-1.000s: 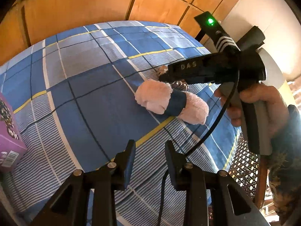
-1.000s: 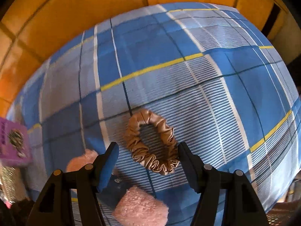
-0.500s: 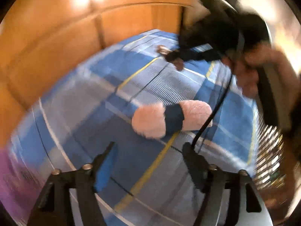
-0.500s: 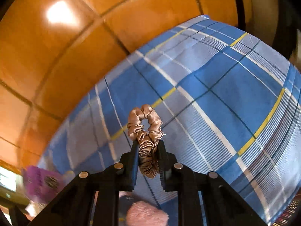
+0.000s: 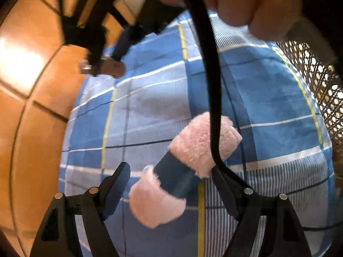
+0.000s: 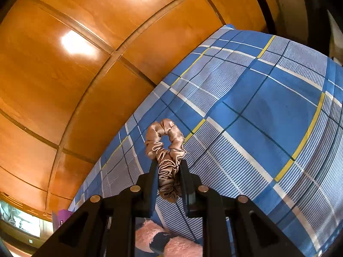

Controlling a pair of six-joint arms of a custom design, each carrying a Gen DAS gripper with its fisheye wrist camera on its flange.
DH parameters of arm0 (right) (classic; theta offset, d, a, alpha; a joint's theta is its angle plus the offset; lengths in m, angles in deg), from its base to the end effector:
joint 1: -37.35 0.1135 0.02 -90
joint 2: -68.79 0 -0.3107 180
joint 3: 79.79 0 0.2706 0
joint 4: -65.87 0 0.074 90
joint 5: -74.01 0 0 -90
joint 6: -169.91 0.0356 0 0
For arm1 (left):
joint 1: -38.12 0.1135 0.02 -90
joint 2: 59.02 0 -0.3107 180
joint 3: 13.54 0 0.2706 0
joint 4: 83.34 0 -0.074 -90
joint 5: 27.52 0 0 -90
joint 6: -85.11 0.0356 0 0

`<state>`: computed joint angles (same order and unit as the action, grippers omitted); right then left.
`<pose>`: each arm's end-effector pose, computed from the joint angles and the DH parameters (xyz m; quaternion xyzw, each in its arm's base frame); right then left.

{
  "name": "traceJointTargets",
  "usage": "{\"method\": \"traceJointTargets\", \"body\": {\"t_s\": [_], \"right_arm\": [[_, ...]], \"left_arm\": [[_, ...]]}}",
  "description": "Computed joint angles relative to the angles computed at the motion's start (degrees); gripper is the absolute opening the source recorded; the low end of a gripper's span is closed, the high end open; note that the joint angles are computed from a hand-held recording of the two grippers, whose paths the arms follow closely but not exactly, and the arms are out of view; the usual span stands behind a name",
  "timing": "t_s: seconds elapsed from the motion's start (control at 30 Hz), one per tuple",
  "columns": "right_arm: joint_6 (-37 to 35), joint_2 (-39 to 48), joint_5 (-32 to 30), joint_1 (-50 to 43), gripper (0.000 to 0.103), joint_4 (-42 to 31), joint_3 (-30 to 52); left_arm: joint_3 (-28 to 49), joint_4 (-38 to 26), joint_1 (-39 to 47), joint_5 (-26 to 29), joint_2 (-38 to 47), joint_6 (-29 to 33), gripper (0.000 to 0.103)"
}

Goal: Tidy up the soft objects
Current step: 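Grasp the pink fuzzy bundle at its dark band with the left tool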

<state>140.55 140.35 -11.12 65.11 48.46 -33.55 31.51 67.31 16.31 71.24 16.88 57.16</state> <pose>0.2197 0.1122 0.2182 0.2754 0.8731 0.2513 0.3143 0.2123 -0.0908 0.1813 0.6585 0.7037 0.0189 0.2661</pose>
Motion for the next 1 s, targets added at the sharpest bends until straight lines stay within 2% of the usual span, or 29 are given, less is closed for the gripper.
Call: {"method": "traceJointTargets", "body": {"t_s": [0.07,0.1,0.17,0.23,0.3,0.47,0.57,0.67,0.77,0.93,1.0], "right_arm": [[0.5,-0.3,0.0,-0.2,0.017,-0.3,-0.3],[0.7,-0.3,-0.2,-0.5,0.017,0.2,-0.5],[1.0,-0.4,0.4,-0.4,0.017,-0.5,-0.5],[1.0,-0.4,0.6,-0.3,0.017,-0.7,-0.5],[0.6,0.0,1.1,0.1,0.017,-1.3,-0.1],[-1.6,2.2,0.0,1.3,0.017,-2.3,1.5],[-3.3,3.7,0.3,2.6,0.017,-3.6,2.8],[-5.7,5.8,-0.8,3.9,0.017,-4.4,4.4],[-8.4,7.7,1.2,6.4,0.017,-6.9,6.9],[-9.3,7.7,-0.6,6.2,0.017,-5.2,6.4],[-9.5,8.2,-1.3,6.0,0.017,-5.7,6.8]], "left_arm": [[0.7,0.9,-0.8,0.3,2.4,-0.9,0.08],[2.1,-0.5,-0.5,1.3,3.9,-2.3,0.077],[5.6,-5.6,0.8,3.6,6.8,-4.7,0.06],[6.5,-7.1,2.0,4.8,7.4,-7.6,0.047],[7.2,-9.2,4.4,7.2,7.2,-10.7,0.044],[7.5,-13.1,12.5,10.8,6.0,-17.4,0.043],[7.3,-15.1,16.6,10.1,4.8,-18.7,0.043],[7.9,-16.4,19.9,8.6,3.6,-22.7,0.043],[10.6,-18.9,23.5,9.2,1.9,-25.1,0.043],[17.3,-23.7,28.8,12.1,-1.0,-29.3,0.043],[21.9,-27.3,32.3,15.9,-0.7,-30.0,0.043]]}}
